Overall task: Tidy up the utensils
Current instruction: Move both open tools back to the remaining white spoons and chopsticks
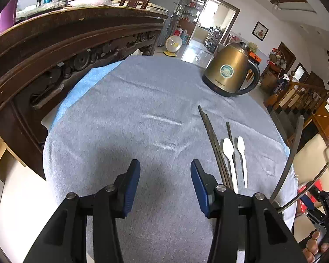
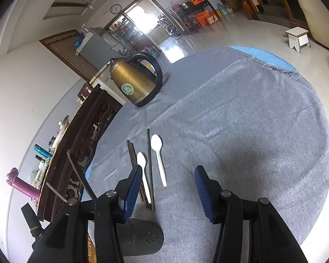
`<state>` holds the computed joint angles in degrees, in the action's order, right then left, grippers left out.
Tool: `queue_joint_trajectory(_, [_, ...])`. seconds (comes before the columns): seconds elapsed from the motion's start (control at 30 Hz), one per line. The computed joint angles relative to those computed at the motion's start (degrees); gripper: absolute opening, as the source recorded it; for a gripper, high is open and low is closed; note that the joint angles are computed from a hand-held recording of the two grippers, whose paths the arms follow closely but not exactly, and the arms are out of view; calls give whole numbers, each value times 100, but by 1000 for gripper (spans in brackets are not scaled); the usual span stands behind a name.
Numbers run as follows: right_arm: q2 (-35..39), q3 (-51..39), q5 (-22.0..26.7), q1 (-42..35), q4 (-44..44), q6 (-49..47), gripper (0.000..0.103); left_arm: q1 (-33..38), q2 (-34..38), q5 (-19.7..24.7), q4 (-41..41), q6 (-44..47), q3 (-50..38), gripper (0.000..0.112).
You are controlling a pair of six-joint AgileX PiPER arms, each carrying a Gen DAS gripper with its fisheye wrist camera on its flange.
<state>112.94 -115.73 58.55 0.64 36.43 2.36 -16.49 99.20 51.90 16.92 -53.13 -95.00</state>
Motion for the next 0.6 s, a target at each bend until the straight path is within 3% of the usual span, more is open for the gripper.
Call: queue_joint_trajectory(0.6, [346,-118,203,163,-174,154,53,250,229,-46,-474,359,179,49])
